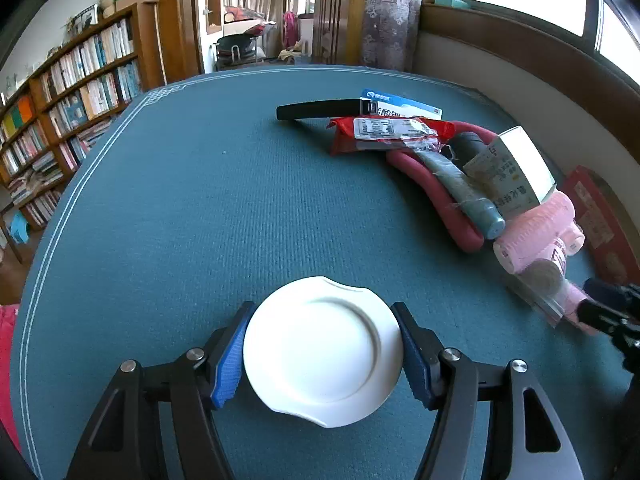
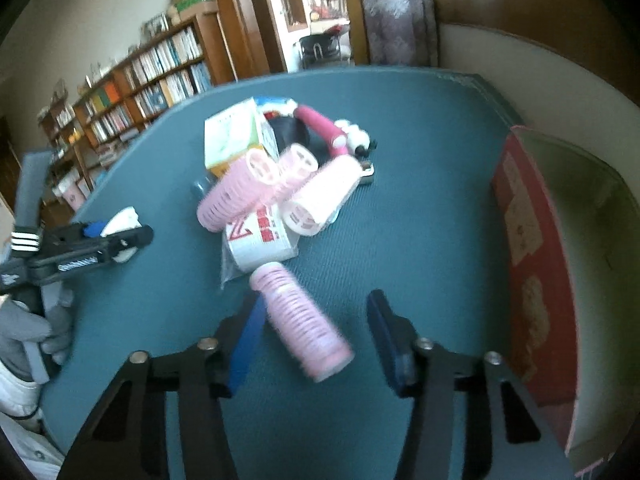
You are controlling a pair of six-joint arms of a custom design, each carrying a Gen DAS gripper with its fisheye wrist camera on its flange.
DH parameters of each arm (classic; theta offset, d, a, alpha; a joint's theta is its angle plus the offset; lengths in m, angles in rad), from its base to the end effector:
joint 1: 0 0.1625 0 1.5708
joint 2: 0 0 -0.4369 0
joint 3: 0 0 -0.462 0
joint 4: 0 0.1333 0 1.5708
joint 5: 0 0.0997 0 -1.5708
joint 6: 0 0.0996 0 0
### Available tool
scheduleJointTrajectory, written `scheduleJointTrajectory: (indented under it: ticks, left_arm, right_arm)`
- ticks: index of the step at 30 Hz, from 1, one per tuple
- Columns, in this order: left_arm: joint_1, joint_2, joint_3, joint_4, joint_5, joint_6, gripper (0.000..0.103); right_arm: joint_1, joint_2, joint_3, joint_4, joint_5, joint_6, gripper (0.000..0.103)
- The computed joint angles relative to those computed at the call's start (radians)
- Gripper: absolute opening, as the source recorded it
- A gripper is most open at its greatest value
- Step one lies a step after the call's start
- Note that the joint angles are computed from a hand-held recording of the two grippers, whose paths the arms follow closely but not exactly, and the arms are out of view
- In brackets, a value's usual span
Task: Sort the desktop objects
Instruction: 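Carry the white plate to the red box with left tool while right carries a curler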
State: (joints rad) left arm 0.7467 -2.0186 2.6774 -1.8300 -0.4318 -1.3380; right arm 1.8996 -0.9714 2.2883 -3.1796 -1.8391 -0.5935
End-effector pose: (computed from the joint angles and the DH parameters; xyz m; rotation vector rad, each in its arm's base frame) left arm -0.0328 -0.3352 0.1963 -0.2693 2.0922 -0.9827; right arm 0.2580 -0.4251 0.0128 1.2033 -2.5472 0.3602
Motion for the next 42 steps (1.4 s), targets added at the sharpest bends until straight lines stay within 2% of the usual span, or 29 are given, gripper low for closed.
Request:
scheduleJointTrajectory:
  ticks: [2,6,9,12,16,21,27,35,42]
  left_arm:
    - [0.006,-0.002,0.005,-0.032,-0.001,0.022,0.068]
    - [-0.009,-0.022,0.019,-0.049,-0.015,0.028,0.068]
    - [-0.014,-0.023,0.025,-0.088,-0.03,0.06,0.068]
    - [-0.03,-0.011,0.023,-0.106,-0.042,0.061,0.068]
    - [-0.074,0.005,0.009,-0.066,-0.042,0.023,0.068]
    - [-0.131,0.069,-0.019,-0.089,-0.034,0.044,0.068]
    - [-0.177,0.201,-0.051,-0.245,-0.051,0.165,0.068]
    - [-0.148,0.429,-0.128,-0.614,-0.094,0.465,0.068]
    - [-0.139,0.639,-0.236,-0.857,-0.14,0.722,0.068]
  right_arm:
    - [0.001,-0.001,0.001,0.03,0.012,-0.008,0.041]
    - [0.008,0.017,0.005,0.024,-0.008,-0.024,0.038]
    - [-0.003,0.011,0.01,0.016,0.012,-0.014,0.032]
    - [-0.018,-0.02,0.032,0.001,0.056,-0.002,0.031]
    - [-0.032,-0.098,0.083,-0.046,0.119,0.005,0.031]
    - [-0.051,-0.183,0.113,-0.108,0.138,0.016,0.031]
    - [-0.11,-0.266,0.142,-0.218,0.126,0.039,0.031]
    - [-0.193,-0.327,0.147,-0.287,0.085,0.042,0.031]
    - [-0.246,-0.349,0.146,-0.28,0.081,0.042,0.031]
